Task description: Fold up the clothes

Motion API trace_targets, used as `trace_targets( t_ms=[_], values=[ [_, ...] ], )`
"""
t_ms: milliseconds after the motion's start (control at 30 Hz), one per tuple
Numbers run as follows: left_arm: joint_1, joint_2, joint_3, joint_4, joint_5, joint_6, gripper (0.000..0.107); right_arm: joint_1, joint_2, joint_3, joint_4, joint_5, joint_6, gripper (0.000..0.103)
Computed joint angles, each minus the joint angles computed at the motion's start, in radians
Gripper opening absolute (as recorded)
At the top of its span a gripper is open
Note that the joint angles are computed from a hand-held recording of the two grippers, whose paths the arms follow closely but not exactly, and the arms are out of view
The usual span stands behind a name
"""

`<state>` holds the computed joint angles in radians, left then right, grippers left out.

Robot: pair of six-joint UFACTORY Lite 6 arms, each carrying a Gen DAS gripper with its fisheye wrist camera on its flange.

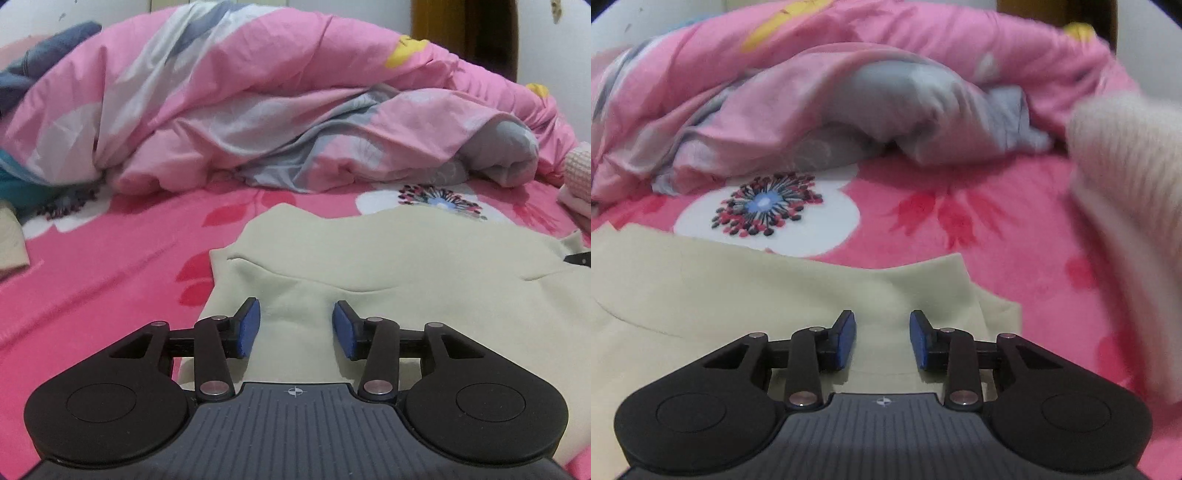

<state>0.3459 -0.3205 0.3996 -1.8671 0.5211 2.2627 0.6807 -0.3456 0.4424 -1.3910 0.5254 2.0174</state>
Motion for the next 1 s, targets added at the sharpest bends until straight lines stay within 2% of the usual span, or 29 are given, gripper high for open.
trace_targets(
  t_ms=[100,133,200,333,400,467,533,600,667,733,800,867,1000],
  values=[
    [0.012,0.034,0.015,-0.004,0.005,-0.008,0.053,0.059,-0.031,0.075,0.201,0.114,-0.166,0.035],
    [0.017,0.033,0.02,0.02,0.007,-0.039,0.053,0.095,-0.034,0.096,0.208,0.135,-0.182,0.035],
    [0.029,0.032,0.021,0.047,0.014,-0.071,0.053,0.145,-0.026,0.133,0.182,0.107,-0.19,0.035],
    [0.022,0.024,0.01,0.027,0.007,-0.052,0.054,0.157,0.134,0.27,0.122,-0.119,-0.242,0.034],
    [0.017,0.021,0.008,0.019,0.002,-0.044,0.054,0.099,0.271,0.371,0.222,-0.247,-0.351,0.034],
    [0.02,0.027,0.011,0.024,0.007,-0.049,0.054,-0.033,0.379,0.43,0.347,-0.376,-0.425,0.034],
    [0.027,0.033,0.017,0.038,0.013,-0.062,0.054,-0.142,0.445,0.49,0.371,-0.337,-0.337,0.02],
    [0.032,0.036,0.022,0.053,0.016,-0.074,0.054,-0.181,0.458,0.519,0.293,-0.177,-0.194,0.021],
    [0.035,0.042,0.033,0.077,0.018,-0.102,0.054,-0.182,0.355,0.452,0.209,-0.142,-0.062,0.022],
    [0.033,0.046,0.04,0.091,0.014,-0.126,0.054,-0.102,0.247,0.387,0.154,-0.092,-0.02,0.023],
    [0.028,0.041,0.037,0.087,0.008,-0.126,0.054,0.015,0.176,0.354,0.147,-0.043,-0.052,0.023],
    [0.024,0.034,0.029,0.074,0.004,-0.114,0.055,0.08,0.139,0.341,0.187,-0.104,-0.131,0.023],
    [0.017,0.029,0.019,0.044,-0.003,-0.087,0.055,0.128,0.279,0.443,0.373,-0.174,-0.397,0.023]
  ],
)
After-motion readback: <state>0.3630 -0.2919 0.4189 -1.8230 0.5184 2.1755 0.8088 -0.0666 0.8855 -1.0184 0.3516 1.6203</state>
